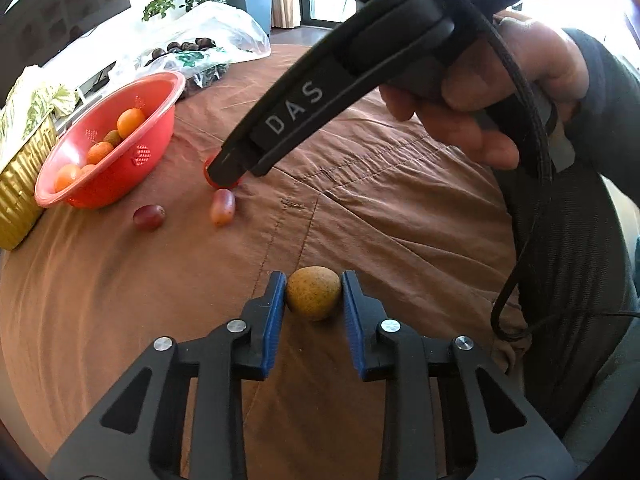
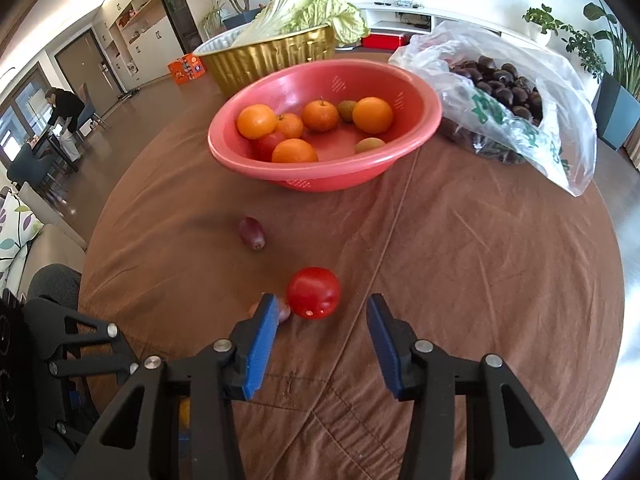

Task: Organize fruits
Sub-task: 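Grasp a kiwi with the left tool while the right tool grasps a red tomato, then lower the kiwi and tomato into the red basin and open both tools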

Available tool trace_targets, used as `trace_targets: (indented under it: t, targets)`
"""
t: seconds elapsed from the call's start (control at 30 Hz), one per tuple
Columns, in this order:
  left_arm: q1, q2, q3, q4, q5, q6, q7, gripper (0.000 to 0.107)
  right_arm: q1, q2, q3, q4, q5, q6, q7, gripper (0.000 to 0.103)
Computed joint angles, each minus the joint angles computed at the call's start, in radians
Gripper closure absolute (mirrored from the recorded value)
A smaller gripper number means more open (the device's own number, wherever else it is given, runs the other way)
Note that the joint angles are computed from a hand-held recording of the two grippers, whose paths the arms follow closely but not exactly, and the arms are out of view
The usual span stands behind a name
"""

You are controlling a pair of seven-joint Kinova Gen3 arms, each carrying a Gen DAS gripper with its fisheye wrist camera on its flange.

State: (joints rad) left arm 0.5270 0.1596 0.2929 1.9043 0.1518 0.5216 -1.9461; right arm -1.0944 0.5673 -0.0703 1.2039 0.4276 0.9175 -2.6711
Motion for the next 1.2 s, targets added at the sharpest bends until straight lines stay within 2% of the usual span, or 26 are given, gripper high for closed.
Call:
trace_targets:
  t: [0.23,0.53,0.73,0.87,0.97,1.2]
  targets:
    - [-0.052,-0.039,-0.007,0.026,0.073,-0.006,-0.062,0.081,0.021,0.029,-0.010,-0.041,-0.040,0.017,0.040,0.056]
    - [-0.097,-0.081,-0.036,0.056,0.106,-0.015,-0.094,0.081,0.047,0.018,-0.015,-0.016,-0.091,-0.036,0.058,0.068]
    - [-0.121,-0.100,-0.050,0.070,0.136,-0.018,-0.123,0.081,0.040,0.014,-0.007,-0.013,-0.090,-0.042,0.052,0.070]
    - [-0.142,-0.105,-0.064,0.062,0.151,-0.016,-0.136,0.081,0.022,-0.021,0.006,0.032,-0.065,-0.061,0.011,0.070]
    - [-0.154,-0.109,-0.077,0.042,0.126,-0.016,-0.113,0.081,0.013,-0.048,0.015,0.063,-0.035,-0.061,-0.033,0.070]
    - [-0.180,-0.076,-0.099,-0.088,0.038,0.015,-0.044,0.081,-0.002,-0.086,0.022,0.043,0.080,0.026,-0.086,0.070]
